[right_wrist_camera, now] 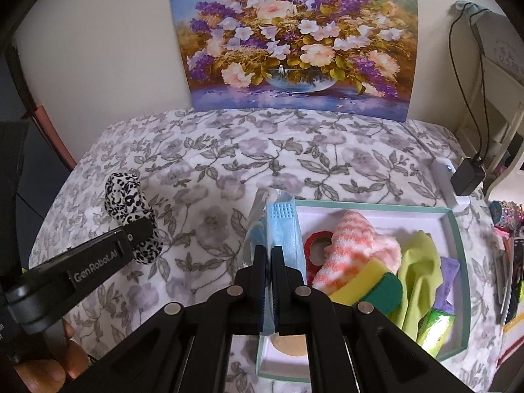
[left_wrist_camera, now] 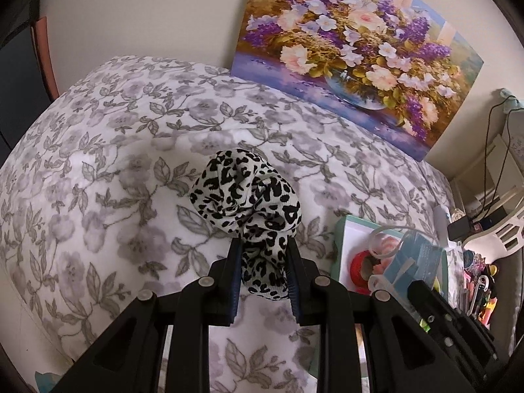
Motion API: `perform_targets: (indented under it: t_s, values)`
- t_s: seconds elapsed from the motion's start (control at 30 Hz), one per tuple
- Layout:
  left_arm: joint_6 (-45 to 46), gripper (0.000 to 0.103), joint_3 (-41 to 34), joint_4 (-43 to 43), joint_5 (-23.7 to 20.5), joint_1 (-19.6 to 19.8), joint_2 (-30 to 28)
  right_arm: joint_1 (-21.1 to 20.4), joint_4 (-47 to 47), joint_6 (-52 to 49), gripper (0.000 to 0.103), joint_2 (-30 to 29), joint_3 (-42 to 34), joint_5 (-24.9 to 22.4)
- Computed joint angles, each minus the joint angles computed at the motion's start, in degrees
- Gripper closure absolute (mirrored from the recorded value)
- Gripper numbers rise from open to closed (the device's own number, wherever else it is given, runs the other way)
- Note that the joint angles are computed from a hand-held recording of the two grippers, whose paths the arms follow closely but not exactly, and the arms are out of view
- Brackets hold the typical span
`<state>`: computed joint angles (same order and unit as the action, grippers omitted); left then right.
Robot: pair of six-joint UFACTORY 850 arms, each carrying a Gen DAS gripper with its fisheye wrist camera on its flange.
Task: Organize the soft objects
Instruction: 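Lift the scrunchie with the left tool while the right tool carries the mask over the tray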
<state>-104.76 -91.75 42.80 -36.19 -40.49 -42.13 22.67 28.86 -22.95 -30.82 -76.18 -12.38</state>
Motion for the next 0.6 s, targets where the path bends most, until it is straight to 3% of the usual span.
perform_targets:
  t_s: [0.4, 0.6]
  values:
    - [9.1, 0.077, -8.1, -3.3, 1.7, -1.1, -5.0, -5.2, 19.6, -15.4, 0.1, 2.4, 1.9, 0.1]
    - [17.6, 0.076, -15.5, -9.2, 2.7, -1.0, -10.2, -8.1, 18.4, -12.5, 0.1, 2.7, 2.4, 1.3]
